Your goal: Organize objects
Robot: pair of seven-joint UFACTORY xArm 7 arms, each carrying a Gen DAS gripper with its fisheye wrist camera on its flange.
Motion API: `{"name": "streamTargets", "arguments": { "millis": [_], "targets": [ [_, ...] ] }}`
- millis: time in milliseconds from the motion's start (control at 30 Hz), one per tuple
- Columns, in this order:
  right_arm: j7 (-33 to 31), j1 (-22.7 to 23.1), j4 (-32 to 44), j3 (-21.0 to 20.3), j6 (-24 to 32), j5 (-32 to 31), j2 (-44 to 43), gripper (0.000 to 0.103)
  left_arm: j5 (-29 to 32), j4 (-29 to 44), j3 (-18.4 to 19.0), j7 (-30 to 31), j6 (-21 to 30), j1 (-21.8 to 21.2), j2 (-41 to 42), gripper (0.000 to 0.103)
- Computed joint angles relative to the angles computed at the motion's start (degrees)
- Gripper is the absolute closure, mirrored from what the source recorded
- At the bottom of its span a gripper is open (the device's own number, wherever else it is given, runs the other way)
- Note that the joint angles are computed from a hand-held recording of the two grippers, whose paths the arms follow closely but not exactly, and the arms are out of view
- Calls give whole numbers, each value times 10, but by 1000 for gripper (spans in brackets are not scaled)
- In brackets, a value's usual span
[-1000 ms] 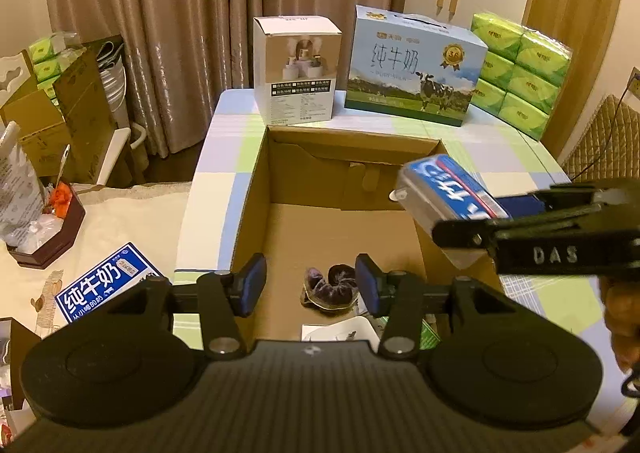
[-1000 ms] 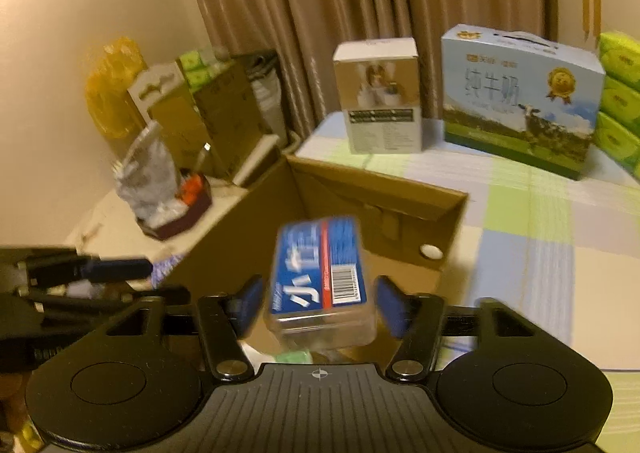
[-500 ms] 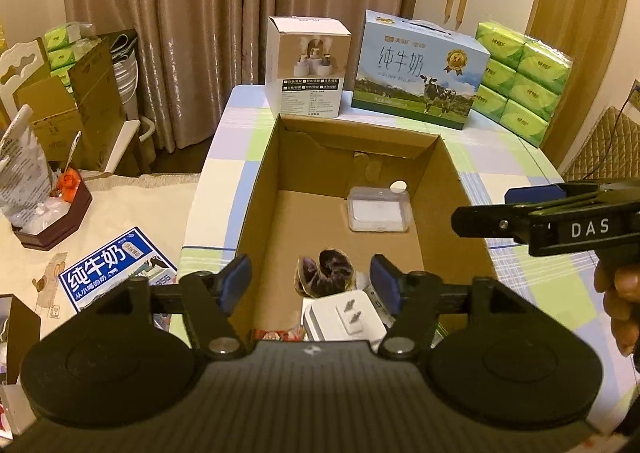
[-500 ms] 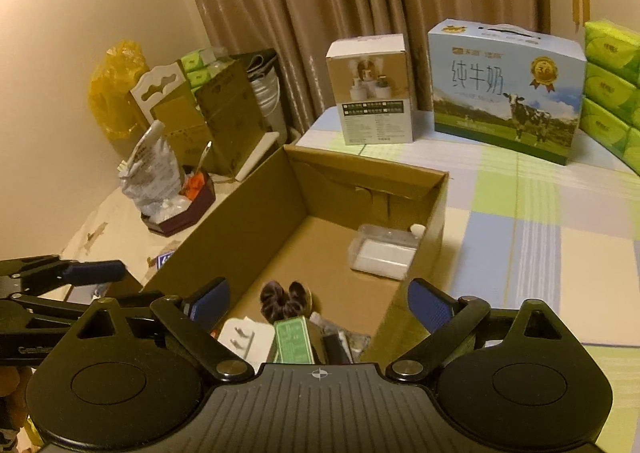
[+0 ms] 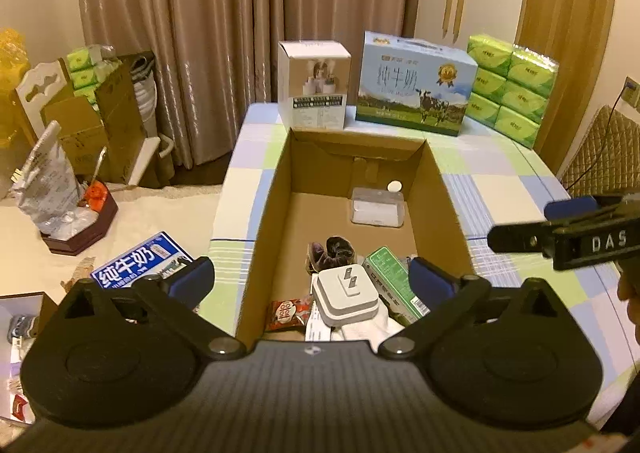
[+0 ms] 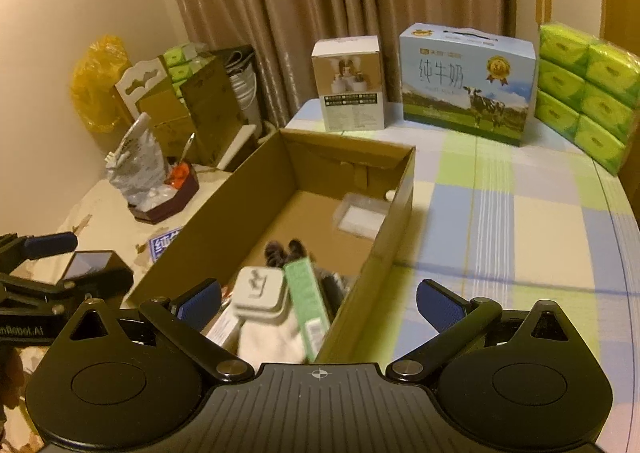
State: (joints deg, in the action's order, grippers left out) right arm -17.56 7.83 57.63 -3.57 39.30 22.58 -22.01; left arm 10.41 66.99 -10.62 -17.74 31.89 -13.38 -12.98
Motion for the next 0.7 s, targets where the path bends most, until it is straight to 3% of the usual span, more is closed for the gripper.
{"name": "streamTargets", "arguments": {
  "millis": [233, 700],
  "targets": [
    [55, -11, -28, 7, 51, -24, -69, 2, 10, -37, -13, -26, 21, 5, -74, 1],
    [55, -17, -100, -15, 101, -59, -194, 2, -52, -76, -31, -9, 91, -24, -168, 1]
  ]
}}
